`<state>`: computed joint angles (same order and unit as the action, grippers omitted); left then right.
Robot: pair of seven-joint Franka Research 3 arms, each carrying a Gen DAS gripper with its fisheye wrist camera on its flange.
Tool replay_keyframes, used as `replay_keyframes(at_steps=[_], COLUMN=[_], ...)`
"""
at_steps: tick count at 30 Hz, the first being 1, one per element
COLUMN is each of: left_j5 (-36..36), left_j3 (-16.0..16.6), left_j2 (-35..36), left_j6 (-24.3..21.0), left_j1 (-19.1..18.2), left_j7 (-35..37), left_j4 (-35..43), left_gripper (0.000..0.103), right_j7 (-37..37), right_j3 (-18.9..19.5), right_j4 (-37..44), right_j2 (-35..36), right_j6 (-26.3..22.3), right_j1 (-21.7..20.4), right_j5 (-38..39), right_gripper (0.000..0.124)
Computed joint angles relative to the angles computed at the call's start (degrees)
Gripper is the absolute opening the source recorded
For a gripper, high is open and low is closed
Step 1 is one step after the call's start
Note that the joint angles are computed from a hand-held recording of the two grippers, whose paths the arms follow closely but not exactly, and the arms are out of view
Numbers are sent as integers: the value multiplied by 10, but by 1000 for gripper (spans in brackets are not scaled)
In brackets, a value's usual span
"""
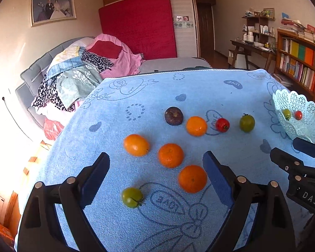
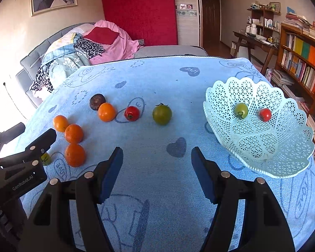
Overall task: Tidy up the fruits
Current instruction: 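Withdraw both open tools from the basket back toward the remaining fruit, then grasp a mandarin orange with the right tool while the left tool grips the green tomato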
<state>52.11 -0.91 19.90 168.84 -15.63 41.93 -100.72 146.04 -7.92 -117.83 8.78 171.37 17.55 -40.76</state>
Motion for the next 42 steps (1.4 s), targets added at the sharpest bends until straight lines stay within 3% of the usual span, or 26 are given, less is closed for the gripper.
replay_keyframes(at_steps=[10, 16, 21, 29, 34, 42], left_j5=[-5, -37, -68, -129, -159, -233], left_j3=[4, -6, -11, -24, -31, -59], left_j2=[-17, -16, -19, -22, -23, -15], left_j6=[-13, -11, -7, 3, 9, 6], left_j1=[34, 53, 65, 82, 85, 94], left_j7=[4, 36, 70, 119, 148, 218], left_j4=[-36, -46, -60, -72, -76, -75], left_gripper=[89, 89, 89, 89, 89, 89], right_j7=[-264, -372, -418, -486, -518, -502], right_j3=[103, 129, 109, 96, 103, 79], right_j4=[34, 77, 120, 178, 178, 143], right_j2=[51, 85, 116, 156, 159, 134], right_j6=[6, -14, -36, -72, -65, -45], right_j1=[-41, -38, -7, 15, 10, 24], right_j5=[269, 362, 399, 461, 492, 499], right_gripper=[69, 69, 68, 48, 38, 38])
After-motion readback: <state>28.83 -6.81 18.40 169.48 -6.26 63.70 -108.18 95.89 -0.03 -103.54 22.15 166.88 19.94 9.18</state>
